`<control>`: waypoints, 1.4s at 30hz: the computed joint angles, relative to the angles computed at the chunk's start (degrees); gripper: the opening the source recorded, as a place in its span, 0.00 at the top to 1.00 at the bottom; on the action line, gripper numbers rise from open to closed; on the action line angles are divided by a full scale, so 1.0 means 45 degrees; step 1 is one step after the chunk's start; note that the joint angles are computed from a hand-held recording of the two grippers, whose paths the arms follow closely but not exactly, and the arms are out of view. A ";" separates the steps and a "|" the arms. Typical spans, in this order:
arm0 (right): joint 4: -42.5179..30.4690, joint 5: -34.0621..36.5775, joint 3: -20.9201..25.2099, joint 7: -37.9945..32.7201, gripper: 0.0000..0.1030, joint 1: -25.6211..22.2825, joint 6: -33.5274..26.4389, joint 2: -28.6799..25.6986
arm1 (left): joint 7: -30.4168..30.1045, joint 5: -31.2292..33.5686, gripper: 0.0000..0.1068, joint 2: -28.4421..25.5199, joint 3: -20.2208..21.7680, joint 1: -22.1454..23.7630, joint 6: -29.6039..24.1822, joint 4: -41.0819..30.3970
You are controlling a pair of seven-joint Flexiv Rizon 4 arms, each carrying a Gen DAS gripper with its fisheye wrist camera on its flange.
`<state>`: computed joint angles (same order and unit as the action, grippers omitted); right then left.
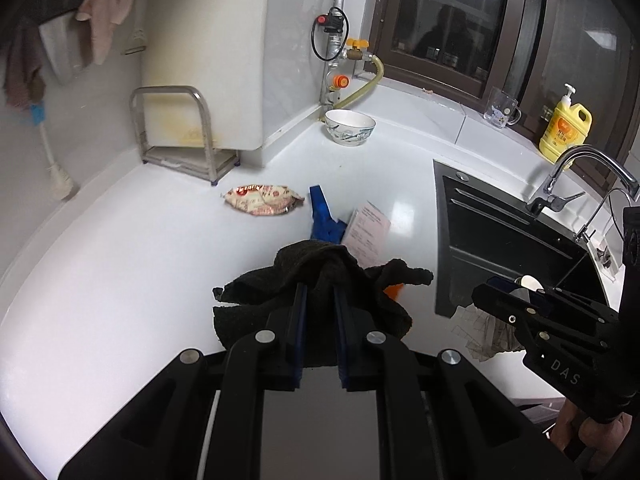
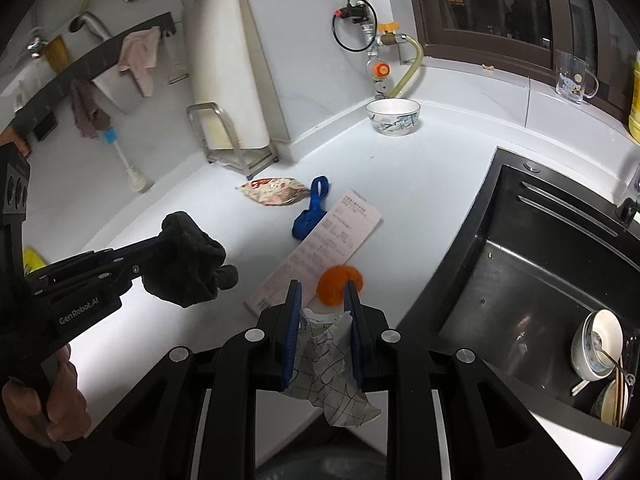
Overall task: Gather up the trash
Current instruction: 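Carry both cloths over the wastebasket and open both tools to drop them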
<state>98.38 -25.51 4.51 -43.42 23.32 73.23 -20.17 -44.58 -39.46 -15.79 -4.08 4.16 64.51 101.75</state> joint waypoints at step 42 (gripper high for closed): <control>0.5692 0.9561 0.1887 -0.8932 0.79 -0.0329 -0.1259 0.5008 | -0.8268 0.6520 0.88 0.5400 0.0937 -0.2421 -0.0253 0.6613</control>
